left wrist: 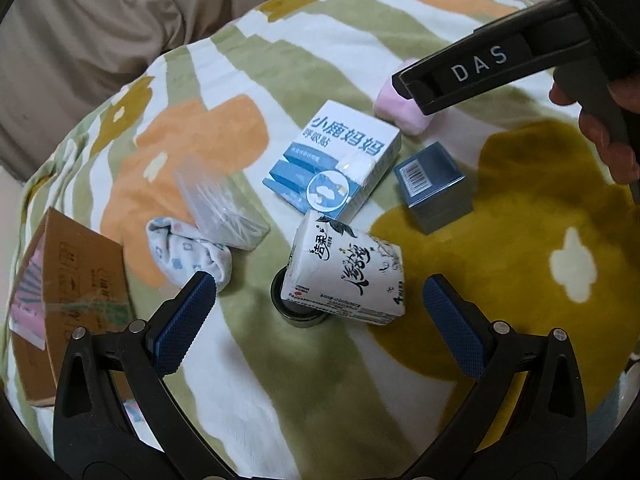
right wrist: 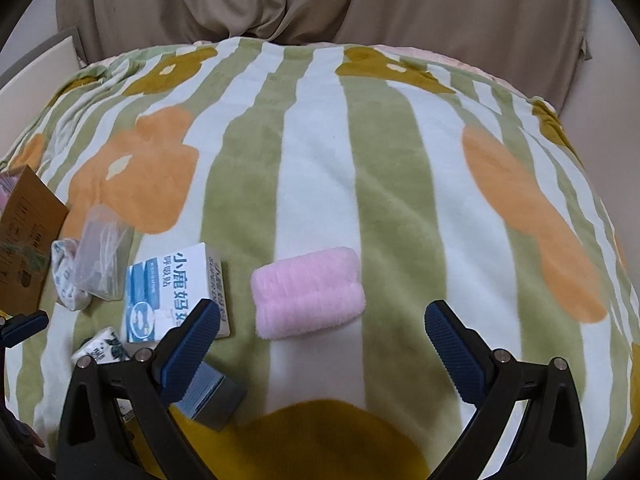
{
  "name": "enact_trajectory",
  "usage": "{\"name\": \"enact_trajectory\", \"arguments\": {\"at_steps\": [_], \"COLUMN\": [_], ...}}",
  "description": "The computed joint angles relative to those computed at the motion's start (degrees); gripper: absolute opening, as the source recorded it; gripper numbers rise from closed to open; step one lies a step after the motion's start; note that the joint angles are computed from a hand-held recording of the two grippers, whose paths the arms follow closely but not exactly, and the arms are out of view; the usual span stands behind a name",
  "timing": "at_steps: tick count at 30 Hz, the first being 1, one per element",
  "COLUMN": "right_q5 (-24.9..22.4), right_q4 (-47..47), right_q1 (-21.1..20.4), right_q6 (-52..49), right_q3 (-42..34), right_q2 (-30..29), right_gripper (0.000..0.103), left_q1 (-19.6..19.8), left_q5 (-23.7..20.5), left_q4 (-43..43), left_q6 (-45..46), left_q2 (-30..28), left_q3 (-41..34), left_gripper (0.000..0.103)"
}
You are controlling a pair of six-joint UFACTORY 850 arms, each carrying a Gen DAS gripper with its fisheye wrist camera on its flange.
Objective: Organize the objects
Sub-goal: 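Grasp the white tissue pack with the left tool while the right tool grasps the pink roll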
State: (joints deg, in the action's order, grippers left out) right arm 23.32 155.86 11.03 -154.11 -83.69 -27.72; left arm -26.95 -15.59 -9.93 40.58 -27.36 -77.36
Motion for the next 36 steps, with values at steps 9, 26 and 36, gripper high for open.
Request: {"name": "enact_trajectory", "arguments": {"at_steps": [9, 26, 36], "right_q5": [2.8, 3.6, 3.3], "right_q4": [-4.0, -0.5, 1.3], "right_q1": [0.4, -0.2, -0.3], "right_q6": [0.2, -4.5, -6.0], "right_q3": [-2.8, -5.6, -5.3], "right_q2": [-3.8, -7.8, -7.0], "right_gripper": [0.102, 0.072, 0.052], "left_q1": [-1.0, -0.2, 0.4], "left_q5": [1.3, -1.9, -3.8], "left_q4": [6.7, -4.3, -8.6], "left_q6": [-4.6, 5.7, 8.0], "left_q2": [-1.9, -4.4, -4.0], "left_q3": [-0.6, -3.8, -4.1], "left_gripper": [0.103, 0.069, 0.061]}}
